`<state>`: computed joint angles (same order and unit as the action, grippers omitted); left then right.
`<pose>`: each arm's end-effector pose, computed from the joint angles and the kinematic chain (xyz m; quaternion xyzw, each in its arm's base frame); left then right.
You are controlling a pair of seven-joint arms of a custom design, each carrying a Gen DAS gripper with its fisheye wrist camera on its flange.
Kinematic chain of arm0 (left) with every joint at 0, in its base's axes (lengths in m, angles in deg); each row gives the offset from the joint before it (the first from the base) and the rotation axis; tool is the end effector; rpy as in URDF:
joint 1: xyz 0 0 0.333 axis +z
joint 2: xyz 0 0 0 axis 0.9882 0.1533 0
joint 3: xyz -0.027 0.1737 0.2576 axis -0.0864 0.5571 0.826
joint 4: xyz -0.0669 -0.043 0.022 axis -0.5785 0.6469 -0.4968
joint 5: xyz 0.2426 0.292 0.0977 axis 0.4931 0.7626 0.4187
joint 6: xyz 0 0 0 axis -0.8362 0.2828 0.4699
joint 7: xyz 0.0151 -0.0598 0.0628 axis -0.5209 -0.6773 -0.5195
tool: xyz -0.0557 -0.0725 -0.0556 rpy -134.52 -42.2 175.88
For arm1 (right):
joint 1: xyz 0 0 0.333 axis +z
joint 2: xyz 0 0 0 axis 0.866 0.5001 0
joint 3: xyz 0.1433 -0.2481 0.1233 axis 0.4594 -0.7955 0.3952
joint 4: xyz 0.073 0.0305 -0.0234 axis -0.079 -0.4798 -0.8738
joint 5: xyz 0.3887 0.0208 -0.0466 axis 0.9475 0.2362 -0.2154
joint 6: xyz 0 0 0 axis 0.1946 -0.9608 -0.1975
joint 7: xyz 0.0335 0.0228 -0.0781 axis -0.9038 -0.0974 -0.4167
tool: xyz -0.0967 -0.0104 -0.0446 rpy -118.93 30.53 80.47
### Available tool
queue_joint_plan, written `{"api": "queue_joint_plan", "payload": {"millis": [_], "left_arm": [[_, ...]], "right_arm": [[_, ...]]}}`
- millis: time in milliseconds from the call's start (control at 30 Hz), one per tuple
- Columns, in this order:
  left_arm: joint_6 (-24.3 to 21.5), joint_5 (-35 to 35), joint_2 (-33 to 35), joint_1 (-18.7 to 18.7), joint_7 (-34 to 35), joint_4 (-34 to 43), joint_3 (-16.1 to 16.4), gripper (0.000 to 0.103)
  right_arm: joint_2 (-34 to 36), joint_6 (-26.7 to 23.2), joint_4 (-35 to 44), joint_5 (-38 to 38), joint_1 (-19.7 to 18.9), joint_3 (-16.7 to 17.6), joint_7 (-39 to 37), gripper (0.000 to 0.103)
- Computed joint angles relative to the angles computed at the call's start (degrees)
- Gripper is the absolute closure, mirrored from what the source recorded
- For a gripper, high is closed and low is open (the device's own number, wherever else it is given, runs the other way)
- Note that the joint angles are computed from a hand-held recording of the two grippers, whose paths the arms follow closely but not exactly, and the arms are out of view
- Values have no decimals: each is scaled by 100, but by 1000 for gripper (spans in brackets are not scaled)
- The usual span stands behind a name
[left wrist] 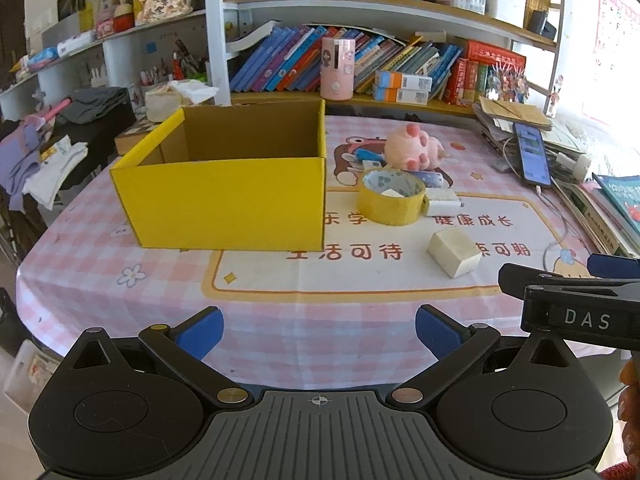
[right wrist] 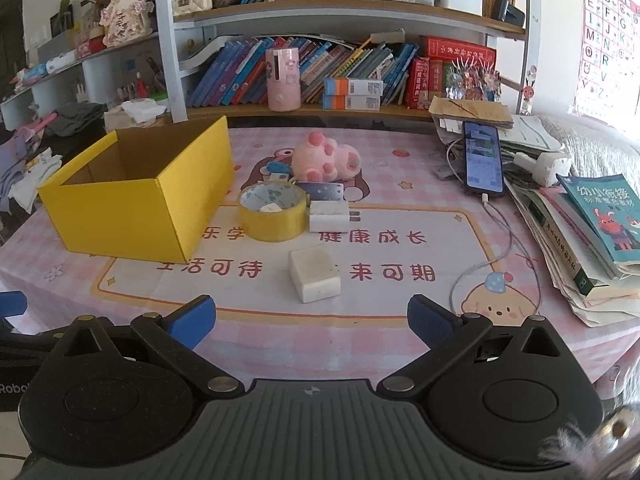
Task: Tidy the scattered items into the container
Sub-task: 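Move both tools toward the white block and white charger plug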
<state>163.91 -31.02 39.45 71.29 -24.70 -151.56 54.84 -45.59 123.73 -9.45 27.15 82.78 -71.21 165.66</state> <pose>0.5971 -0.1996 0.5359 -0.6533 0.6409 -0.2873 0.2826 0.6461 0.3031 0.5276 -0.6932 0.5705 -0.2610 0.3547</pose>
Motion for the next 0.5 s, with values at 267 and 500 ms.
{"api": "queue_joint_plan", "payload": {"millis": [267, 500], "left_arm": [[-195, -88, 456, -199, 177, 557, 49, 0], [-354, -142, 880, -432, 314, 1109, 187, 1]], "right_arm": [[339, -246, 493, 263, -171, 39, -359, 0], [772, -459, 1141, 601, -328, 113, -865, 0]]}}
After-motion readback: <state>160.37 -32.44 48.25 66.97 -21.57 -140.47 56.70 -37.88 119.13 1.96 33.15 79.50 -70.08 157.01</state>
